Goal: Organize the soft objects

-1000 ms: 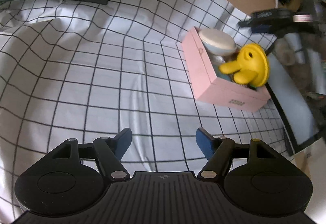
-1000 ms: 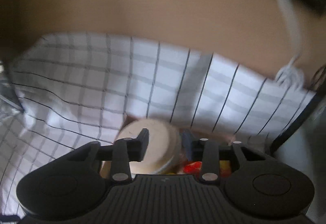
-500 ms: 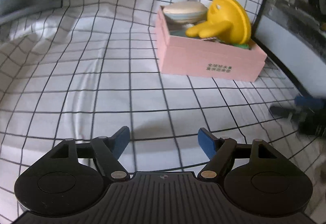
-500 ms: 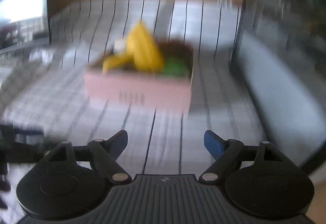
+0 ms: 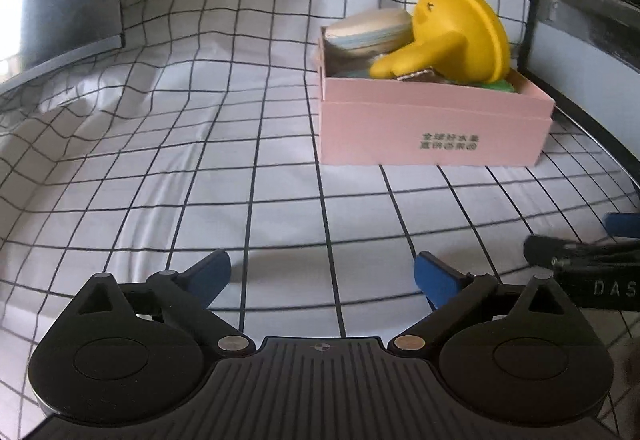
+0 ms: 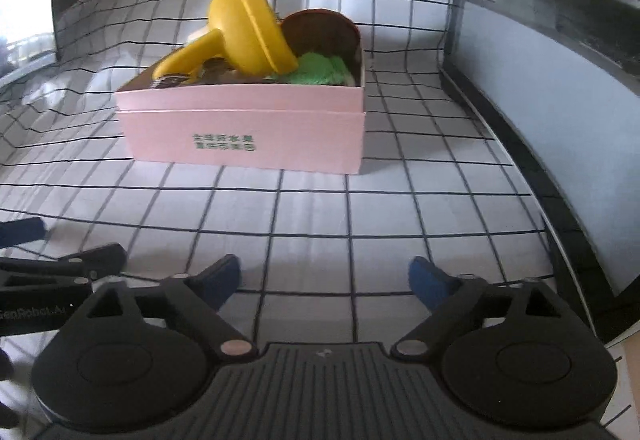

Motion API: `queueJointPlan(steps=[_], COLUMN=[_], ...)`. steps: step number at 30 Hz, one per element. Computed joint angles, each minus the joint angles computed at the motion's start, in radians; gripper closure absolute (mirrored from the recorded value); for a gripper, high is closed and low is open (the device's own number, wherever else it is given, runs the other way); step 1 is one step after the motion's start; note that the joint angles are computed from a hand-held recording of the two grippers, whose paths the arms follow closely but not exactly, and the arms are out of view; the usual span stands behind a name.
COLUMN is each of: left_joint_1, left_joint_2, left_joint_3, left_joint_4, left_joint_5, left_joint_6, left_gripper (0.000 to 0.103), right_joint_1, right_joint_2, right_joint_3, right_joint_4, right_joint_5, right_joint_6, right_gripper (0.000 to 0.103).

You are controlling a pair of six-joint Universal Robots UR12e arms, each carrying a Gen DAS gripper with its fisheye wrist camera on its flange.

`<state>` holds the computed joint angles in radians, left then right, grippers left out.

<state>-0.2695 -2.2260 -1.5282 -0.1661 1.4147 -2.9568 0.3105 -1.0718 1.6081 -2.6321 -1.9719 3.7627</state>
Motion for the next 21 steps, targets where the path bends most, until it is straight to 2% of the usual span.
queueJointPlan(steps=[1, 4, 9, 21], left_joint_1=[-0.001, -0.004, -0.002, -0.002], left_joint_2=[-0.003, -0.011, -0.014, -0.022], left_joint_3=[0.003, 0.003, 0.003, 0.014], left_joint_4=[0.006, 0.037, 0.046, 0.041], left_joint_5=[0.003, 0.011, 0.002, -0.001], left_joint_6=[-0.004, -0.013, -0.009, -0.007], left_gripper=[0.002, 0.002, 0.002, 0.001], right_joint_1=[0.001, -0.013, -0.007, -0.005], right_joint_2=[0.004, 0.001, 0.012, 0.013], right_joint_3=[-0.002, 0.021, 0.041, 0.039], right_joint_4=[0.003, -0.056, -0.137, -0.134], right_joint_5=[-0.014, 0.021, -0.019, -0.021], right_joint_6=[0.002, -0.008, -0.021, -0.017], right_gripper=[0.0, 0.0, 0.0, 0.0])
